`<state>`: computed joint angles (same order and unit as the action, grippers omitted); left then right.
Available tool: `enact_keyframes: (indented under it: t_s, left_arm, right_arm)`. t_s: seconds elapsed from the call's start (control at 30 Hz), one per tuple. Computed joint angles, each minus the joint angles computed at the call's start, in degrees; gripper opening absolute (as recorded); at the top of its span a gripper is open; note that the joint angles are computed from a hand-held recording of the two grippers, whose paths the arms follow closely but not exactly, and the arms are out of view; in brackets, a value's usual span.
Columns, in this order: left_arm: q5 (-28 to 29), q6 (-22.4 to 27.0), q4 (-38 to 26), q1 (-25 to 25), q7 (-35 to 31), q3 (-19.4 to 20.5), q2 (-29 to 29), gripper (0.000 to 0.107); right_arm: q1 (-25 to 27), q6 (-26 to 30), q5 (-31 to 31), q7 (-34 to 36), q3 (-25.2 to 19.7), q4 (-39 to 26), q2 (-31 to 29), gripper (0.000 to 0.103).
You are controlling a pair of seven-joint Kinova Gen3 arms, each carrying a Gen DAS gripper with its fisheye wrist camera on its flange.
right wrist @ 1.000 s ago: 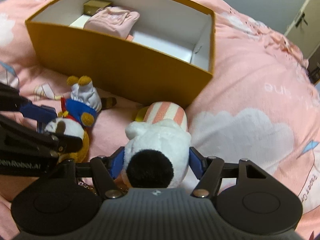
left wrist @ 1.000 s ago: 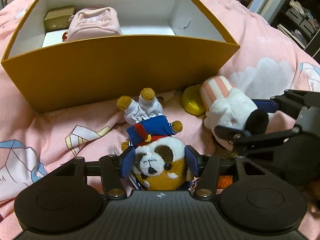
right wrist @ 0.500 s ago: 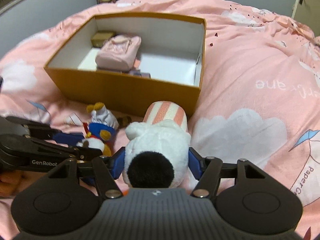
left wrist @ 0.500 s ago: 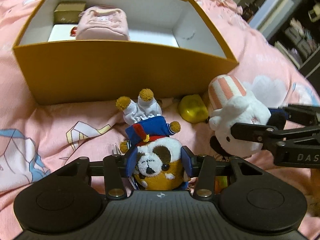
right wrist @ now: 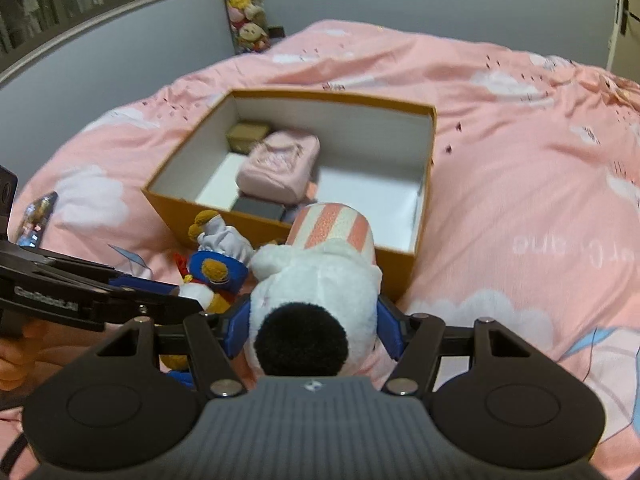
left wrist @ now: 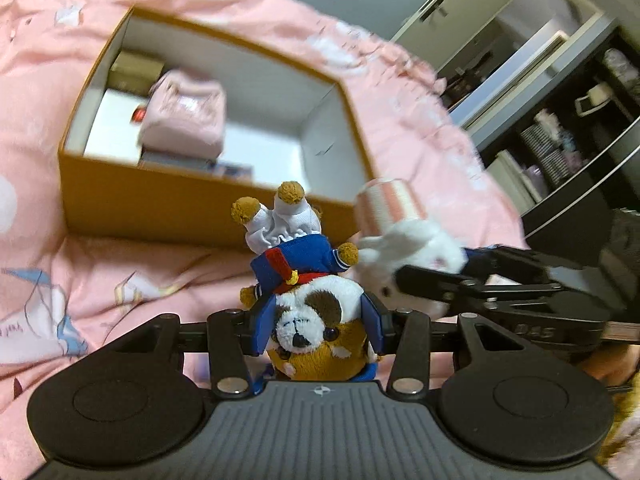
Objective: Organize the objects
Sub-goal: 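Carry both plush toys over the orange box and lower them inside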
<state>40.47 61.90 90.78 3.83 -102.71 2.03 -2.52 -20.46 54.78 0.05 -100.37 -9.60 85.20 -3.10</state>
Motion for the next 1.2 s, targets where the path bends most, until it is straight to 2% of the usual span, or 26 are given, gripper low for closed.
enact_keyframes:
  t_s: [0.1,0.23,0.4,0.63,0.77,0.93,1.2]
  left_arm:
    - [1.39,-1.26,-1.18,0.13,-1.1,-0.09,-0.53,0.052]
    - [0.76,-2.92,-4.59,0.56,-0.35,0.48,0.67,0.052]
    - [-2.36,-5.59,-9.33,1.04,2.54,1.73,3.18,0.052]
    - [-9.34,-7.52,-17.13,2.02,7.27,4.08,9.76,0.052]
    - [-12.66,-6.4,-21.96,2.59,10.27,5.06,14.71,0.052]
    - [-19.71,-6.51,-25.84,4.98,13.12,5.68,18.99,0.049]
    - [-22.28,-3.67,-31.52,4.72,13.5,6.32,25.26,0.049]
  right_arm:
    - [0.38,-0.9,-1.7,2.31,0.75,-1.13,0.0,0.065]
    - [0.64,-2.34,-0.73,3.3,0.72,-2.92,0.49,0.065]
    - [0.83,-4.37,-0.56,5.04,1.08,-5.59,2.37,0.065]
    - [1.02,-6.35,0.39,5.34,2.05,-10.18,7.22,0.065]
    - [-0.62,-5.03,5.16,5.03,2.58,-14.08,11.44,0.065]
    - [-1.67,-1.78,6.96,7.46,3.61,-19.22,16.93,0.065]
    - [-2.5,1.61,7.54,10.03,5.27,-25.39,23.77,0.065]
